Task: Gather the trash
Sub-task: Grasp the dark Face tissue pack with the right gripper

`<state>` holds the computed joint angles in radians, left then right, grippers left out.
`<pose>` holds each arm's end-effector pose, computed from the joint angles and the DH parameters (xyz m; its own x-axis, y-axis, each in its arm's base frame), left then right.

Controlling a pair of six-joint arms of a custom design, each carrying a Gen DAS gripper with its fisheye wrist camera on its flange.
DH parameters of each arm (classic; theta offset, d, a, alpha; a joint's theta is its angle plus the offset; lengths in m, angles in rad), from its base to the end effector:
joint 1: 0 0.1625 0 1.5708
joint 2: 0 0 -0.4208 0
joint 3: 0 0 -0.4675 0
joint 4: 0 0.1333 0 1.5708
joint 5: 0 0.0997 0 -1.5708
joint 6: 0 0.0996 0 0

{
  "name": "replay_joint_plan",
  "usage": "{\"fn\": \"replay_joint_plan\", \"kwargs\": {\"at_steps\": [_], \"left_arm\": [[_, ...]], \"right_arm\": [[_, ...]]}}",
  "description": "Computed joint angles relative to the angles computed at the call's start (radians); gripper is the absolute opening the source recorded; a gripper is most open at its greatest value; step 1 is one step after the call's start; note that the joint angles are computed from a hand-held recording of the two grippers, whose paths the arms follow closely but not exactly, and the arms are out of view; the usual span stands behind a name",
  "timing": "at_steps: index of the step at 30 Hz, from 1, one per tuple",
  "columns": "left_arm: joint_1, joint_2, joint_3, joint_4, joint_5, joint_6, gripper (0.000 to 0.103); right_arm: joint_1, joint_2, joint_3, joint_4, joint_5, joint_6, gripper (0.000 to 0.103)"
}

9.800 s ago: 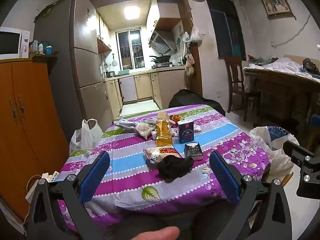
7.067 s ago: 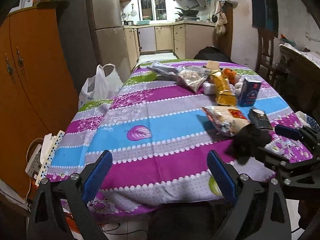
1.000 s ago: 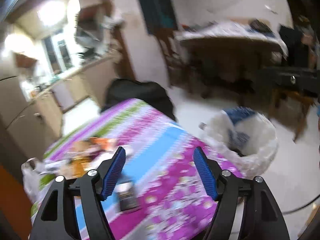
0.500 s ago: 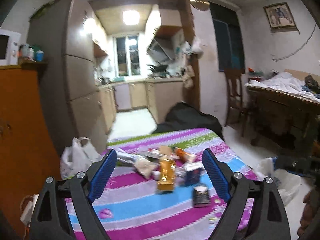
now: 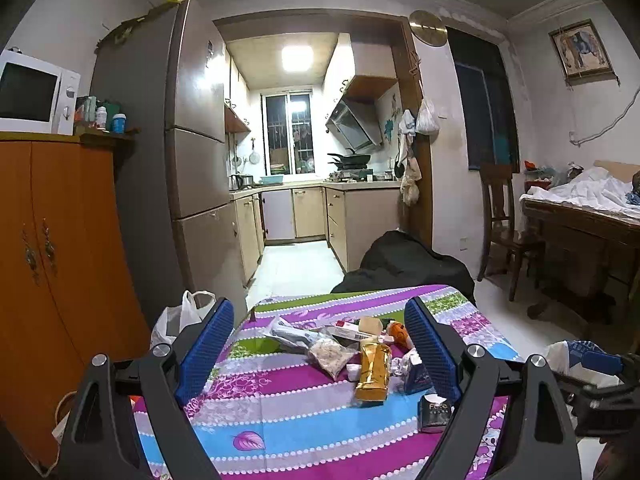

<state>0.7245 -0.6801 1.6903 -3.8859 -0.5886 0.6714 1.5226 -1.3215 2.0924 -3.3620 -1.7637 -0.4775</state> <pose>-0.3475 -0.5962 0.1129 -0.6362 0.0174 -0.7713 0.7568 0.2086 -0.6195 0.0864 -0.5795 0.2784 -0.8753 -0.0532 0.4807 -0.4245 0.5608 -0.7108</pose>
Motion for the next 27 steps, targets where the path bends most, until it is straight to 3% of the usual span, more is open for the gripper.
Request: {"fn": "replay_joint_plan", "kwargs": {"at_steps": [23, 27], "left_arm": [[0.041, 0.056, -0.082, 0.023, 0.022, 0.022, 0.087], [0.074, 0.049, -0.084, 0.088, 0.02, -0.027, 0.087]], "right_arm": [[0.012, 0.079, -0.048, -0.017, -0.064, -0.06, 0.098], [0.017, 0.104, -0.07, -0.012, -0.087, -0.084, 0.098]]}}
